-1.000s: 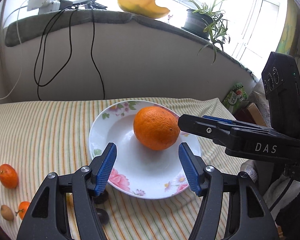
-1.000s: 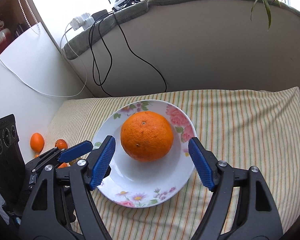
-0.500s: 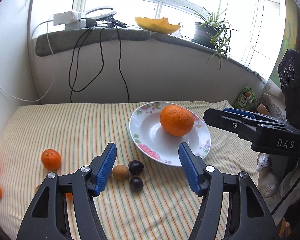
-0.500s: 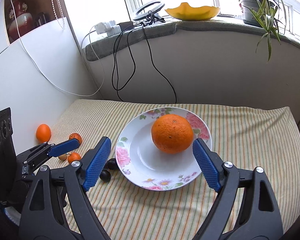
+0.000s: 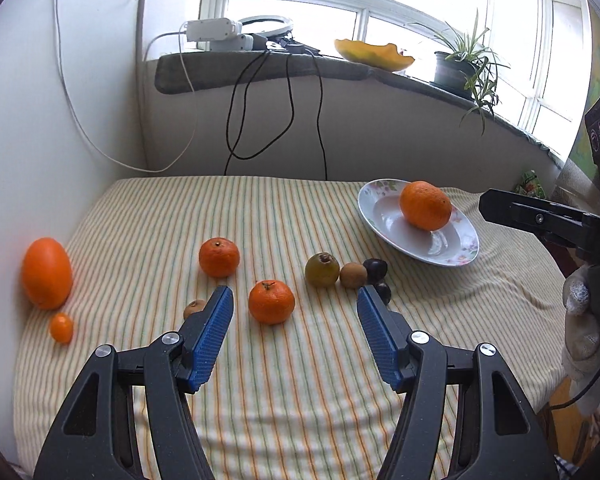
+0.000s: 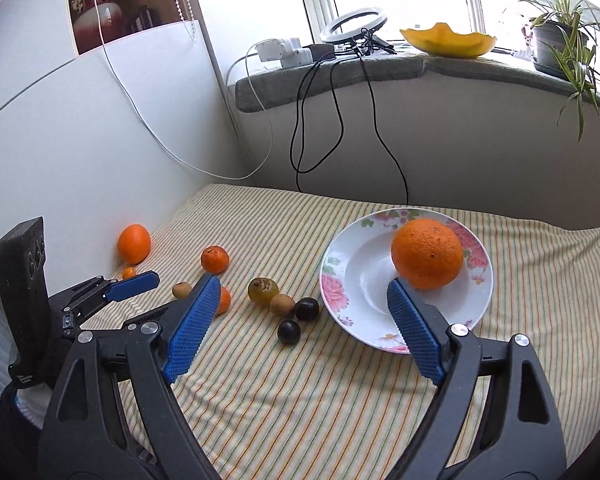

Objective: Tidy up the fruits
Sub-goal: 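Move the right tool to the brown kiwi and close on it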

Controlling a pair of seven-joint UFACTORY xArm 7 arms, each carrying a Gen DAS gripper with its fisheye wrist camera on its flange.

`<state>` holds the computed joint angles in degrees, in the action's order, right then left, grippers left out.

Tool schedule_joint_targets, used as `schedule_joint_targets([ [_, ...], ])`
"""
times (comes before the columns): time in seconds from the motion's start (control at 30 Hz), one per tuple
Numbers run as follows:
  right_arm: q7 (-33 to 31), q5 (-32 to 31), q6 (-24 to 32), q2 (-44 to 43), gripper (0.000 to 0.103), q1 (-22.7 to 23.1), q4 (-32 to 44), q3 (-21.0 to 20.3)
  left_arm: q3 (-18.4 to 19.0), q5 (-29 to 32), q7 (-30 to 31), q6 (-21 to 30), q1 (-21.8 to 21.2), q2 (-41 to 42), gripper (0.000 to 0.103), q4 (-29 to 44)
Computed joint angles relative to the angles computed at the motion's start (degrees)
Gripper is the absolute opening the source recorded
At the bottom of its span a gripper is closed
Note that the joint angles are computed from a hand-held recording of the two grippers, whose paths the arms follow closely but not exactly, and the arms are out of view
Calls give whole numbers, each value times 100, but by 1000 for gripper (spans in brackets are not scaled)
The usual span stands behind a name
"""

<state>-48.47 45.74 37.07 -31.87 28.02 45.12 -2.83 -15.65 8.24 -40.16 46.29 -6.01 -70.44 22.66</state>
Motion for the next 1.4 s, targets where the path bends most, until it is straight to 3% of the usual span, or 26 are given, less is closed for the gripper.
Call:
schedule_joint_targets([
  [0.1, -114, 1, 89, -10, 73, 111, -57, 56, 160, -48, 26, 386, -68, -544, 63, -253],
  [0.27, -159, -70, 254, 112, 58, 205, -68, 239, 374, -114, 136, 829, 9, -1124, 51, -525],
  [0.47, -173, -187, 317, 350, 49, 304, 2, 476, 639, -253, 318, 792, 138, -1256, 39, -707],
  [0.7, -21, -466, 201, 790, 47, 361, 181, 792, 924, -412, 594, 518, 315, -1027, 39, -812],
  [1.4, 458, -1115, -196, 1699, 45, 436, 571, 1261, 1119, -678, 1052, 34, 573, -332, 39, -825],
])
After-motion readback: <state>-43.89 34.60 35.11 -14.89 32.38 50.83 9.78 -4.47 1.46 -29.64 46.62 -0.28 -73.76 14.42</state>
